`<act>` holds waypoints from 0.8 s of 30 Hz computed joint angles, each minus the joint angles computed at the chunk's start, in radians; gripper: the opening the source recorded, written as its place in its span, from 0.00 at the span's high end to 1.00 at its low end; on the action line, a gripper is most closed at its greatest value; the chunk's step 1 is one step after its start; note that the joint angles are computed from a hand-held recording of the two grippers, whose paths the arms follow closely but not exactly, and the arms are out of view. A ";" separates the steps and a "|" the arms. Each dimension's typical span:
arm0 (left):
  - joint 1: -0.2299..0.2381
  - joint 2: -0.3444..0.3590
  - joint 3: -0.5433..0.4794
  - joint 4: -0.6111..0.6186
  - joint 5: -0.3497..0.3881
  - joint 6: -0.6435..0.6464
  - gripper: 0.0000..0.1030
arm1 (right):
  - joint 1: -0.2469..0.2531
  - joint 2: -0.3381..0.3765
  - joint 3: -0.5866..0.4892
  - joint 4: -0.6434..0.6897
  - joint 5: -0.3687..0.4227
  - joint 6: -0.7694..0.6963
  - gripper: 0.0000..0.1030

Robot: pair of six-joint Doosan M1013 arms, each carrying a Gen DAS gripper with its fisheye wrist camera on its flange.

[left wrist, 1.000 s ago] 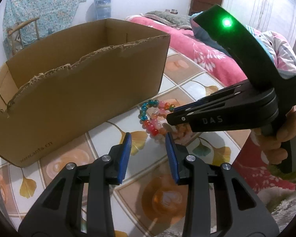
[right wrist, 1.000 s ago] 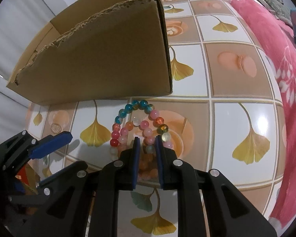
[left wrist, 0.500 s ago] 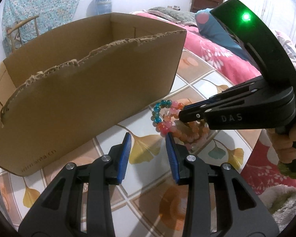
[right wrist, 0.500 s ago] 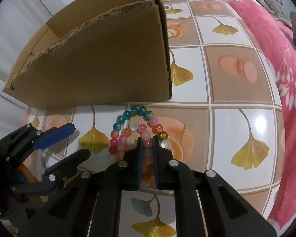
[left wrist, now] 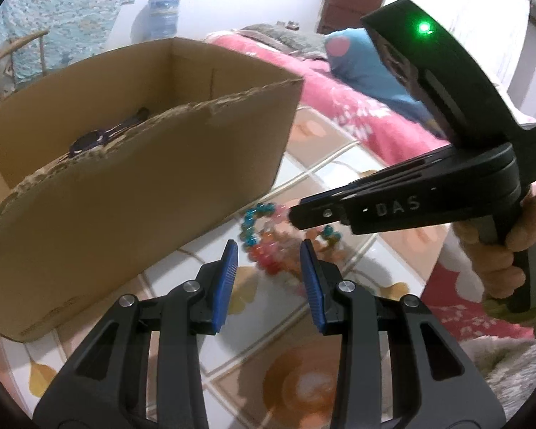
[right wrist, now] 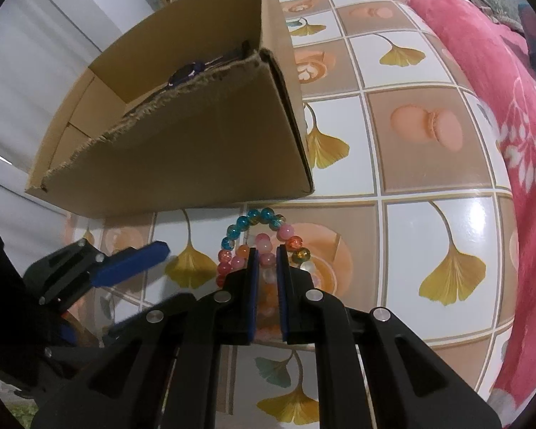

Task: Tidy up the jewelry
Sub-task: 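Close the right gripper on the bracelet strand and lift it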

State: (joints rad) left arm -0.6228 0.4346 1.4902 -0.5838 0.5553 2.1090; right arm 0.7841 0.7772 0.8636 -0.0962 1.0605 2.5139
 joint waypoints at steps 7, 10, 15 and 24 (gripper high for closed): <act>-0.011 0.007 -0.009 -0.011 -0.006 0.029 0.66 | 0.002 -0.019 0.031 -0.002 -0.027 0.009 0.90; -0.013 0.008 -0.012 -0.002 -0.006 0.022 0.66 | 0.009 -0.023 0.049 -0.006 -0.040 0.020 0.90; -0.015 0.010 -0.015 0.015 -0.002 0.001 0.66 | 0.010 -0.026 0.067 -0.002 -0.059 0.023 0.90; -0.021 0.009 -0.013 0.044 -0.002 -0.014 0.66 | 0.014 -0.036 0.092 0.002 -0.080 0.032 0.90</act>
